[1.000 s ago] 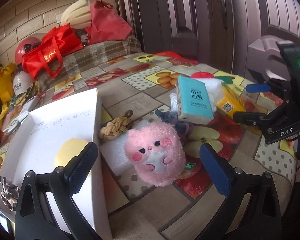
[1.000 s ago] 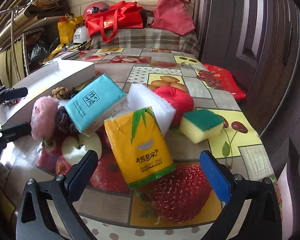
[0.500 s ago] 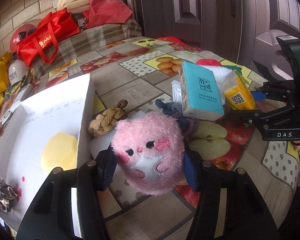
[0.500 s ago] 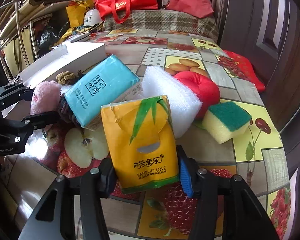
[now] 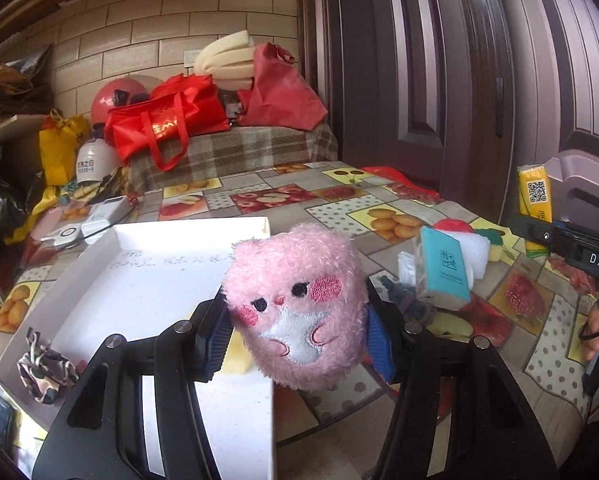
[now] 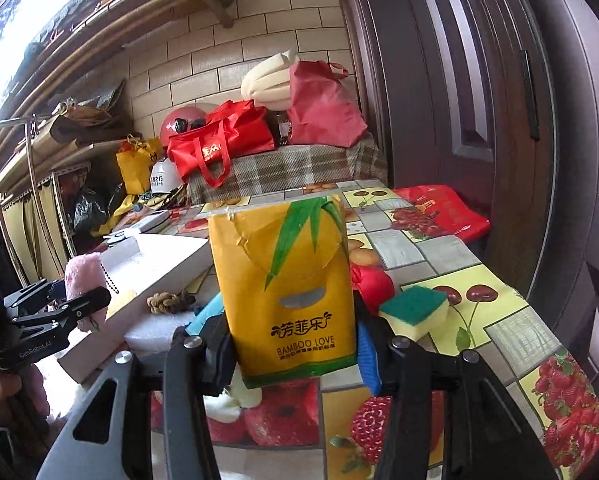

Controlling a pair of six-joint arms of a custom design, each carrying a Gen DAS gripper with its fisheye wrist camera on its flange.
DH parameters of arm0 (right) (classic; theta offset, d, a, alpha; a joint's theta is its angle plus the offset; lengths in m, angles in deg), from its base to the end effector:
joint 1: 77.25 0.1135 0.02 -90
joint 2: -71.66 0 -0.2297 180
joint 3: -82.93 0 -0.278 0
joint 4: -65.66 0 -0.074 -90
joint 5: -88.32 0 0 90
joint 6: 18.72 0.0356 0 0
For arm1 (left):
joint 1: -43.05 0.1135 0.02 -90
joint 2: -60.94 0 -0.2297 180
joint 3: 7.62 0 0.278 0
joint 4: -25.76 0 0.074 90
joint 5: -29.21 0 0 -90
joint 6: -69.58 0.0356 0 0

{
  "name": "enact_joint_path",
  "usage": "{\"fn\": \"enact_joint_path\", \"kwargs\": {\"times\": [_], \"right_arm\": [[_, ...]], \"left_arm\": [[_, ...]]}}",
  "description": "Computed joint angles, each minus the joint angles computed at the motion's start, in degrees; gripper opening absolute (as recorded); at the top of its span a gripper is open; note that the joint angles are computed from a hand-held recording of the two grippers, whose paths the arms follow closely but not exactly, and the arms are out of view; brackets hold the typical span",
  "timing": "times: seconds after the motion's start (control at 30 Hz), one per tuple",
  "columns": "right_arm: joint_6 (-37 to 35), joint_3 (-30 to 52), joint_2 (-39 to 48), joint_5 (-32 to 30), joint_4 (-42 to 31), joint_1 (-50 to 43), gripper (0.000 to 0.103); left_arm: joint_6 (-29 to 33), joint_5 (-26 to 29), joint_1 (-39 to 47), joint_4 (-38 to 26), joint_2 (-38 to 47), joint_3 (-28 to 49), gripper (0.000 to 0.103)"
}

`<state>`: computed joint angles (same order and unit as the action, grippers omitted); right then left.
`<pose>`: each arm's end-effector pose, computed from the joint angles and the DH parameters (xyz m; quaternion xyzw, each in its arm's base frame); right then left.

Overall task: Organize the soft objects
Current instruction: 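Lower the plush into the white box with the left tool while the right tool releases the tissue pack there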

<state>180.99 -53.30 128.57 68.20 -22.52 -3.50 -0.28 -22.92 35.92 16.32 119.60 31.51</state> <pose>0.0736 0.1331 0.1582 0.1981 0.7934 -0.0636 0.5721 0.2472 -0.0529 0.1673 0.3522 0.7531 -0.2233 0.5089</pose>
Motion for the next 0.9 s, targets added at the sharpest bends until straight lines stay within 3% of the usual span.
{"fn": "enact_joint_path", "kwargs": {"times": [0.17, 0.5, 0.9], "right_arm": [[-18.2, -1.14, -4.27, 1.41, 14.43, -5.6, 0.05], [-48.56, -0.82, 0.4, -2.17, 44.23, -12.48, 0.05], [-64.35, 4.54, 14.33, -8.85, 65.08, -16.13, 0.049]], "left_arm": [[1.32, 1.42, 3.64, 2.39, 0.81, -0.5, 0.058], [1.51, 2.67, 6.88, 4.94, 4.49, 0.88, 0.058], [0.14, 1.03, 10.98, 9.45, 12.46, 5.28, 0.058]]}}
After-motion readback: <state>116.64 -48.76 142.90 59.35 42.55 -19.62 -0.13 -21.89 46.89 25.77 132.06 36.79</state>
